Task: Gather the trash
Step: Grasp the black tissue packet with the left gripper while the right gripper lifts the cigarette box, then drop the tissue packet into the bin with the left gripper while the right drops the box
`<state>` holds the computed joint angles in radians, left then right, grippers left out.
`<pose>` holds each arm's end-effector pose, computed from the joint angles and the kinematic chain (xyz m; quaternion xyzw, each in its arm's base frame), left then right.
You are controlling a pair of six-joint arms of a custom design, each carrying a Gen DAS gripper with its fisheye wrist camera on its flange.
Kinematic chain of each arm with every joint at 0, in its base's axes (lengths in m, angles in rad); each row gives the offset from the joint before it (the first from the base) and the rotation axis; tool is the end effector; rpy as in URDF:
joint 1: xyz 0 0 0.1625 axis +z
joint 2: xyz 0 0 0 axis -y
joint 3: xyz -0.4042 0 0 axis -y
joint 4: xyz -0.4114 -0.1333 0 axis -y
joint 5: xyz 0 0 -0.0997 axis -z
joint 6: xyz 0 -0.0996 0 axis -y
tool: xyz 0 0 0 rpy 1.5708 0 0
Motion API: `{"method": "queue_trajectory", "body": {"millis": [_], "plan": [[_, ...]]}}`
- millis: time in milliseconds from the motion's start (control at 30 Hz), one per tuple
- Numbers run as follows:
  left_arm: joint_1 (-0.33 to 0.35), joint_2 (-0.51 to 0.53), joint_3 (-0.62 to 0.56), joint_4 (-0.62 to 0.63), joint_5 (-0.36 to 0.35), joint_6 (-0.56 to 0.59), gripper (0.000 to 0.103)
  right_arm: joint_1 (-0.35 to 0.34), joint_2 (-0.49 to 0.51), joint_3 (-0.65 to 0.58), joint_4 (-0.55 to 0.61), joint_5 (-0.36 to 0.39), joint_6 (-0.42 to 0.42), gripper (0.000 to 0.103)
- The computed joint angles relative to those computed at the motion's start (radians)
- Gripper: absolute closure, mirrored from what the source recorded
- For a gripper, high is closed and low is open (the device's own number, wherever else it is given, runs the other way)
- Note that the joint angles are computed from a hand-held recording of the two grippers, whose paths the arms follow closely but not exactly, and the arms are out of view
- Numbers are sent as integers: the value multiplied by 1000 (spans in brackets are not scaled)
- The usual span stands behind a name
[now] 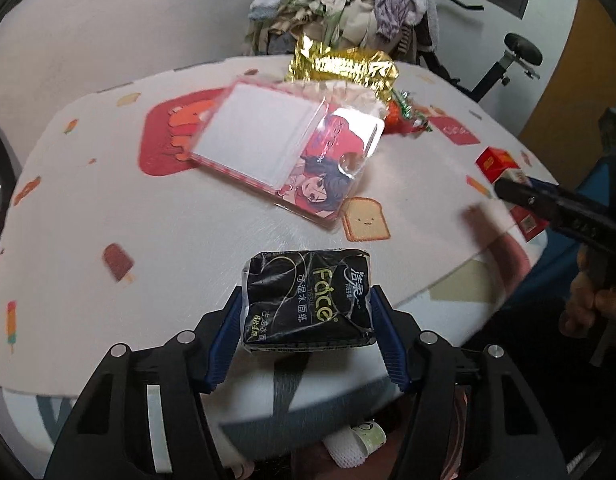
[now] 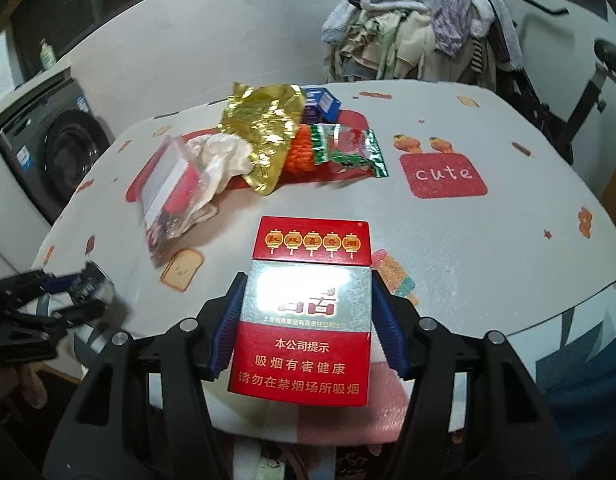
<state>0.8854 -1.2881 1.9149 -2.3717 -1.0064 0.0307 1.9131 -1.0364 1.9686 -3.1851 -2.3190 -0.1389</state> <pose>-0.2092 -0.5506 0.2437 0.3126 0.9046 -0.1683 0.2358 0.2546 -0.5192 0.1862 0.0903 -0.8811 0.3447 0.3110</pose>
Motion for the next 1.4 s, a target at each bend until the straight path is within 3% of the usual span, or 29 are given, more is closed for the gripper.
{"method": "queue_trajectory", "body": {"millis": [467,867,967,1033,1067,1400], "plan": [[-110,-235,200,52,-51,-53,43,78,-29,81,6,-8,24,43],[-166,-325,324,169,-125,-110,42,106,-71,165,4,-29,82,43],[-181,-333,338,167,-117,-104,37,112,-78,178,4,-34,86,43],[-189,-344,344,157,-112,-103,17,115,-83,188,5,-34,90,43],[-195,-352,350,143,-104,-102,12,115,-85,192,4,-33,92,43],[-243,-459,415,-21,76,-93,6,109,-72,228,73,19,125,43]]}}
